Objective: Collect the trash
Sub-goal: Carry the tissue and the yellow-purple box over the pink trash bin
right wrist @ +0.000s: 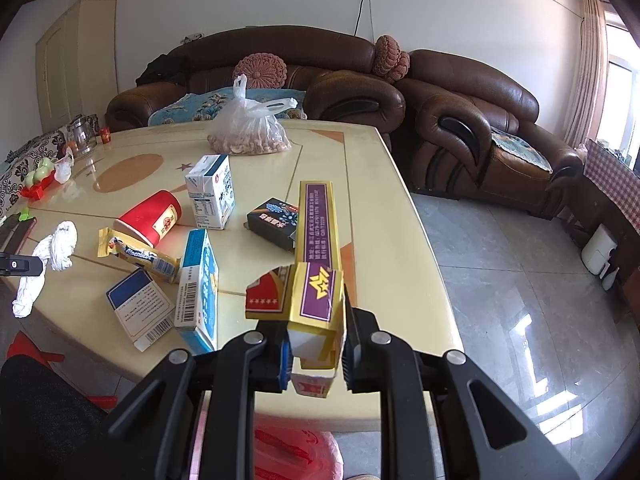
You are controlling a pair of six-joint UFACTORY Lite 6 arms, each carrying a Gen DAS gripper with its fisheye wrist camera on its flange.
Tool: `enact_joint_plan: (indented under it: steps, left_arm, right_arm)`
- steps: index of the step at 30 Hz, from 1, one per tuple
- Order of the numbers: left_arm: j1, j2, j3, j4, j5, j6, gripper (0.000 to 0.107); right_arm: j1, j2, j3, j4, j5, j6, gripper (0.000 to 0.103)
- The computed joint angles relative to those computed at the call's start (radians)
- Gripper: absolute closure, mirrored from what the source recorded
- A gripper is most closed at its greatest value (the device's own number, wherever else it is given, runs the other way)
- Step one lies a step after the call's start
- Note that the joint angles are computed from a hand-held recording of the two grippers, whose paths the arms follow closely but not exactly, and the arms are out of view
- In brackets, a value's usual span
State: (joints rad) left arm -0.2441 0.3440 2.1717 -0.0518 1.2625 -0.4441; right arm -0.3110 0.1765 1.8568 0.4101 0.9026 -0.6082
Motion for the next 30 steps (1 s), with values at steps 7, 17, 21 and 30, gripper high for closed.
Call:
enact_joint_plan:
  steps: [7,17,21,30]
  left_arm:
    - [-0.071,-0.144,-0.138,0.05,-0.014,-0.042,0.099]
    - [-0.229,-0.277,-0.235,0.171,0.001,-0.15,0.099]
    - [-0.299,-0.309,-0.268,0.212,0.001,-0.2,0.099]
    - [-0.446,-0.364,-0.356,0.288,-0.003,-0.317,0.099]
  right_arm:
    - [-0.061,-0.123,-0.073,0.045,0.045,-0.051,0.084]
    - [-0.159,-0.273,-0.155,0.128,0.159,-0.137,0.084]
    - [-0.205,-0.333,-0.191,0.166,0.211,-0.181,0.084]
    - [-0.341,-0.456,-0.28,0.25,0.332,-0.288,0.084]
